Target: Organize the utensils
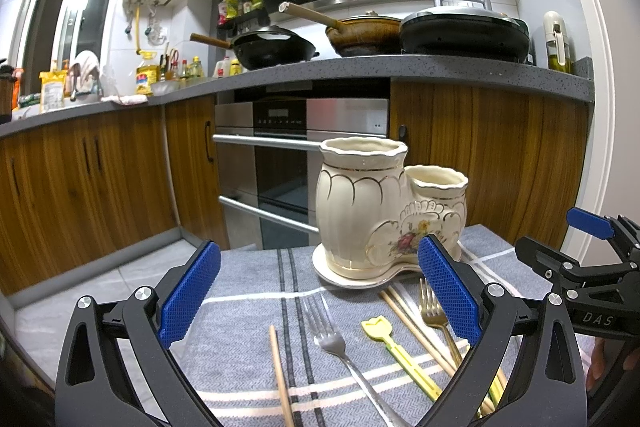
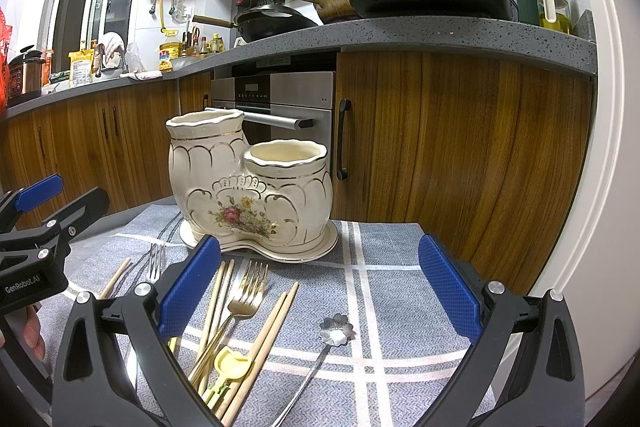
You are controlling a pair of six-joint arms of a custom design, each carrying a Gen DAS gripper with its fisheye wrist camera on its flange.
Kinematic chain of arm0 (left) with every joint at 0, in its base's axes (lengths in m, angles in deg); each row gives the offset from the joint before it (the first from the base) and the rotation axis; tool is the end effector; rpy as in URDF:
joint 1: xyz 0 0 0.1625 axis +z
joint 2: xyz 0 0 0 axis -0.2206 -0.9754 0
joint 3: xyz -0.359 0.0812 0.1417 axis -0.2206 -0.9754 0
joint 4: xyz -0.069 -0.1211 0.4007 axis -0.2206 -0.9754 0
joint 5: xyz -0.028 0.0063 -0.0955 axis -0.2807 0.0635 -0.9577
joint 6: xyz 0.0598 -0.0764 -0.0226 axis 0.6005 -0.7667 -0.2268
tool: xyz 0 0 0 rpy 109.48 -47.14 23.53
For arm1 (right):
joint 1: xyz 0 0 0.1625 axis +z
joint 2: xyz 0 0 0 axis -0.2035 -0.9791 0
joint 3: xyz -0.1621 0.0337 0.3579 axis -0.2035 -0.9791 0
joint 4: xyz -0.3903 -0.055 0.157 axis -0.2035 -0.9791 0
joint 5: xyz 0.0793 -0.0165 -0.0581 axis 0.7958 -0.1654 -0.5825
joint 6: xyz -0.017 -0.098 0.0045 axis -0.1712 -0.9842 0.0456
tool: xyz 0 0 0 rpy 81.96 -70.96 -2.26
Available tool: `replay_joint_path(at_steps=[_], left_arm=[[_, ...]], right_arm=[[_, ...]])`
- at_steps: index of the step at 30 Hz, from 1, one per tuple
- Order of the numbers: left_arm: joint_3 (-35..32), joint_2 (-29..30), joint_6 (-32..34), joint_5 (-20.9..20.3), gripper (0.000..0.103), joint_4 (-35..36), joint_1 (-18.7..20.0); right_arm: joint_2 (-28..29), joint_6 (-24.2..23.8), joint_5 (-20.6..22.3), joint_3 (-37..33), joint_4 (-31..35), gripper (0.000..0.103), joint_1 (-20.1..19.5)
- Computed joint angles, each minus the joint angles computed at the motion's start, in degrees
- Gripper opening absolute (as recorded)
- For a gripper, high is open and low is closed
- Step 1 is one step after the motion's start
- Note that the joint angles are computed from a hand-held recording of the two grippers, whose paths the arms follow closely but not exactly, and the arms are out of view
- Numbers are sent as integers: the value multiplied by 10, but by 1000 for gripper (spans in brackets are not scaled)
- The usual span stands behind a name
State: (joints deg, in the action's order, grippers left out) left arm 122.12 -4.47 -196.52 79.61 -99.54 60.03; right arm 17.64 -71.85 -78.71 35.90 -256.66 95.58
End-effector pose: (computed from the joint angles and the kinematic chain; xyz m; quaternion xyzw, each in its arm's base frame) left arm -0.3362 -0.6909 0.0097 0.1496 0.6951 -0.5973 0.3711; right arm 0.0660 -0.7604 0.2825 0.3911 -0.7771 0.4524 0.1963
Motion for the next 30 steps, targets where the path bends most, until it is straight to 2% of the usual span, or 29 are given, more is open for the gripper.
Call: replay_joint_path(at_steps=[10,15,19,22,25,26,28,30], left_arm=[[0,1,-3,0,98,2,0],[-17,4,-46,11,98,70,3],[1,-6,-26,4,98,39,7],[-25,0,-87,-10,98,102,7],[-41,6,-108,-38,98,127,7],[-45,9,-107,-47,98,131,6],[-33,5,-64,-69,98,93,2],[-1,-4,32,-100,98,-9,-3]], right_arm=[[0,0,0,-1,0,98,0],[1,2,0,-2,1,98,0],[1,15,14,-6,12,98,-4],[-4,18,29,-7,25,98,-7],[-12,11,48,3,28,98,-11],[-12,10,49,4,28,98,-11],[-12,7,50,4,28,98,-12],[-12,13,51,3,28,98,-13]])
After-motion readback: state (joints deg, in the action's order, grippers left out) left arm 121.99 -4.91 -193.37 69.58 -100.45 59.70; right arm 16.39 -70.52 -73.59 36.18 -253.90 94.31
